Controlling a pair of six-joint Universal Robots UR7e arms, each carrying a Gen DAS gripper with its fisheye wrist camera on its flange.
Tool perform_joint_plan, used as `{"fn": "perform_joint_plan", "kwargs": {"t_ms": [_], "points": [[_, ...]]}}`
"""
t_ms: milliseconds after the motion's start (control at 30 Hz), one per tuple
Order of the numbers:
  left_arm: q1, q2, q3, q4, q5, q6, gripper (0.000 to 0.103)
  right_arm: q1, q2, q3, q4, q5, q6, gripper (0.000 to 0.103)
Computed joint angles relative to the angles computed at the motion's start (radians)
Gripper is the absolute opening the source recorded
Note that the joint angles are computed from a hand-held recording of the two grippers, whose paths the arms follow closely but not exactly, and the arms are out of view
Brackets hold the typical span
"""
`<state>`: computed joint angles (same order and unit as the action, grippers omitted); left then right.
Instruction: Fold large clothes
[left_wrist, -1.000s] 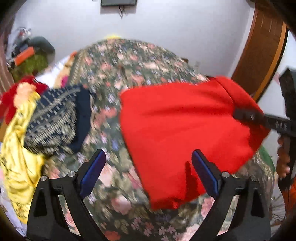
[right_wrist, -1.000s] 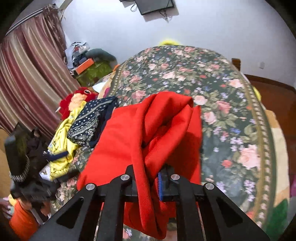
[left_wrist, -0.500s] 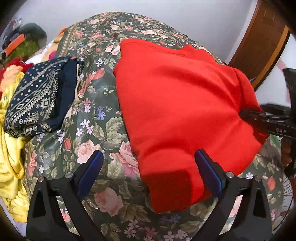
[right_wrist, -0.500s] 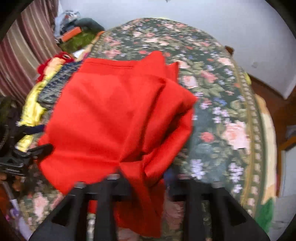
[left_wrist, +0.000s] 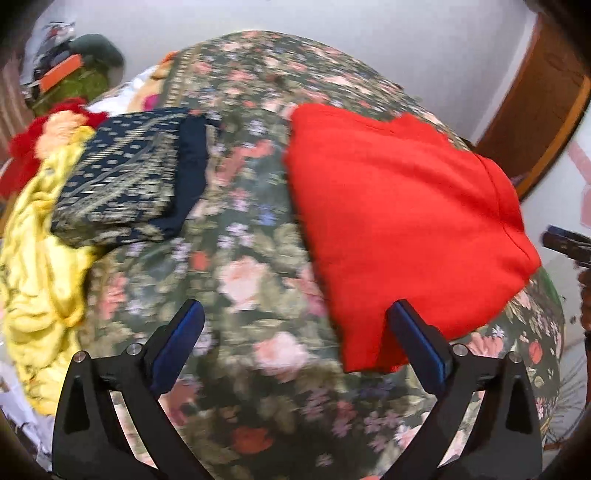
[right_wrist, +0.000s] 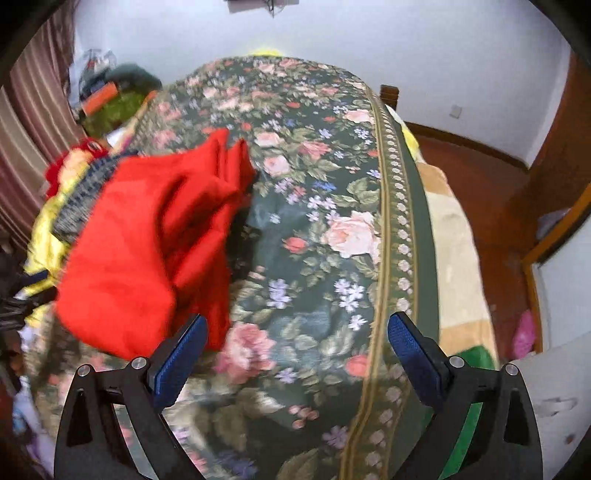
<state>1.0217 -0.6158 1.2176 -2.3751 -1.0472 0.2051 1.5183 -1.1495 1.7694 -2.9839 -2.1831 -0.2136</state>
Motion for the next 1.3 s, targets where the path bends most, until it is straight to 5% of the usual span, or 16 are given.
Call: {"fn": "perform_joint_plan", "kwargs": {"t_ms": [267, 400, 767, 1000, 1033, 1100, 1300], "points": [[-0.005, 0.028, -0.108, 0.017, -0.053, -0.005, 0.102, 0.049, 0.020, -0.052, 0.020, 0.151, -0.020, 0.098], [0.002, 0.085, -0.208, 0.116, -0.139, -0.018, 0.102, 0.040, 0.062, -0.105, 0.080, 0.199, -0.020, 0.098], [0.065, 0.317, -0.574, 0.411, -0.300, -0.142, 0.101, -0.098, 0.195, -0.348, 0.351, 0.423, 0.149, 0.098], [0.093, 0.491, -0.880, 0.583, -0.407, -0.168, 0.098, -0.125, 0.276, -0.471, 0.455, 0.498, 0.117, 0.097], [0.100, 0.529, -0.951, 0.616, -0.438, -0.178, 0.096, -0.124, 0.283, -0.479, 0.455, 0.507, 0.104, 0.095], [0.109, 0.581, -1.042, 0.645, -0.474, -0.196, 0.093, -0.128, 0.293, -0.493, 0.467, 0.538, 0.099, 0.074], [0.114, 0.513, -0.906, 0.531, -0.492, -0.206, 0.063, -0.106, 0.300, -0.475, 0.385, 0.490, 0.105, 0.047]]}}
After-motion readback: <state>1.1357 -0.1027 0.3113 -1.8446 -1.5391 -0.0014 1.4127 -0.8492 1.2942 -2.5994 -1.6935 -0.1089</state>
